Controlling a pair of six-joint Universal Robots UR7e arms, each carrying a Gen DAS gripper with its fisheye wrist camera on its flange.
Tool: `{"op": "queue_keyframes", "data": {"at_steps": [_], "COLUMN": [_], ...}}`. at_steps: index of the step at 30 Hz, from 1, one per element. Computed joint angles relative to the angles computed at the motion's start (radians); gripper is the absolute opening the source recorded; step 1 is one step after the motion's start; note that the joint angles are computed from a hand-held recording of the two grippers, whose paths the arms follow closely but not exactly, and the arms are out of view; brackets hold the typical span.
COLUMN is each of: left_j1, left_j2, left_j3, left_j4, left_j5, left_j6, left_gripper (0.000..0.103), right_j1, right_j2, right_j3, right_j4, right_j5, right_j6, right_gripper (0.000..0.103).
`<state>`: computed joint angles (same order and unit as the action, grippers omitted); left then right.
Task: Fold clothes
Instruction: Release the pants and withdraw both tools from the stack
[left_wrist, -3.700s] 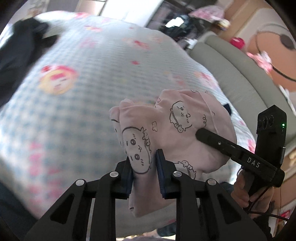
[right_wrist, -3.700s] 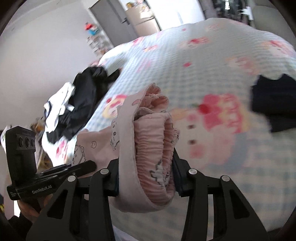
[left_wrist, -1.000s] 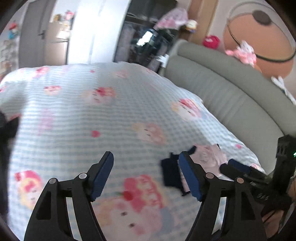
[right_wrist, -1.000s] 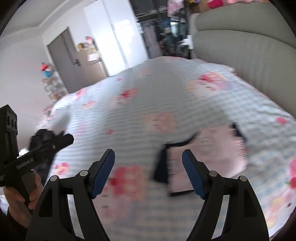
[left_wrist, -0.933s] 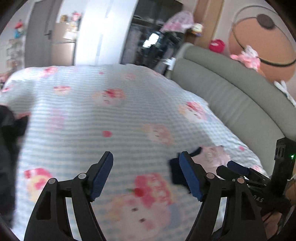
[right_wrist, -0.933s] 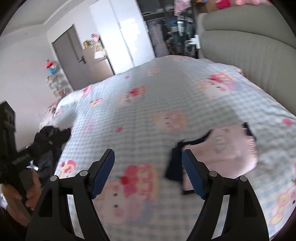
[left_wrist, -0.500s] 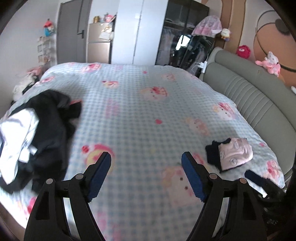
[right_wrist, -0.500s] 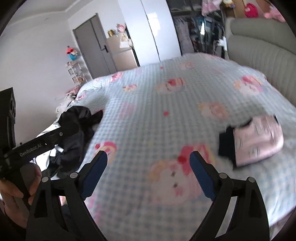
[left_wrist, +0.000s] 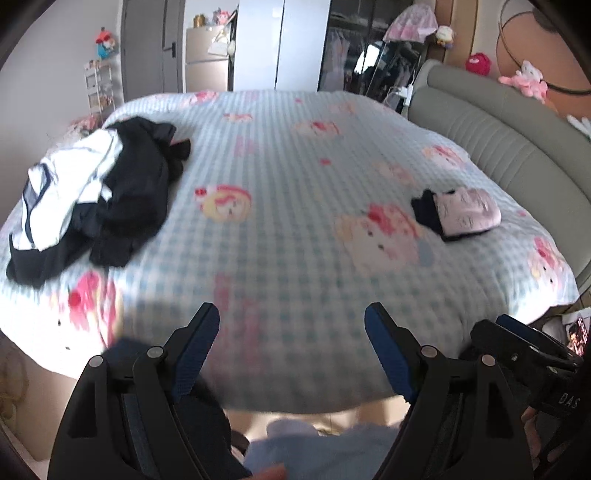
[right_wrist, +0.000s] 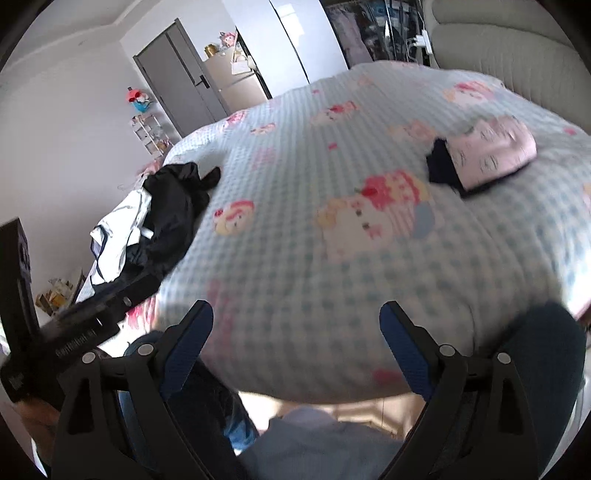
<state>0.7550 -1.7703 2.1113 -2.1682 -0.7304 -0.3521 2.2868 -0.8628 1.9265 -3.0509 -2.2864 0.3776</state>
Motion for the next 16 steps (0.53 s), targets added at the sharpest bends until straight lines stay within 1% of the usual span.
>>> {"op": "queue_keyframes", "data": {"at_steps": [3, 6, 9, 13, 16], "left_j1": [-0.009, -0.032, -0.038, -0.04, -0.04], "left_j2": [-0.038, -0.044, -0.048, -0.051, -0.048], "left_j3": [0.024, 0.036, 0.044, 0.056, 0.056], "left_j4": [0.051, 0.094, 0.083, 0.059, 0.048], "left_j5": [-0.019, 0.023, 0.019, 0.002, -0.003], "left_j6": [-0.083, -0.105, -0.103, -0.082, -0.063], "left_gripper": [0.083, 0.083, 0.083, 0.083, 0.083], "right_j1": [0.012, 0.015, 0.012, 0.016, 0.016], "right_j2": [-0.01, -0.018, -0.028, -0.031, -0.033], "right_j3": [0.028, 0.049, 0.059, 0.06, 0.063], "right_j4": [0.012, 0.016, 0.025, 0.014, 0.02], "right_j5": [-0.018, -0.027, -0.022, -0.032, -0.029], "right_j6": [0.019, 0.033, 0.048, 0.036, 0.043], "right_gripper": [0.093, 0.093, 0.093, 0.093, 0.093]}}
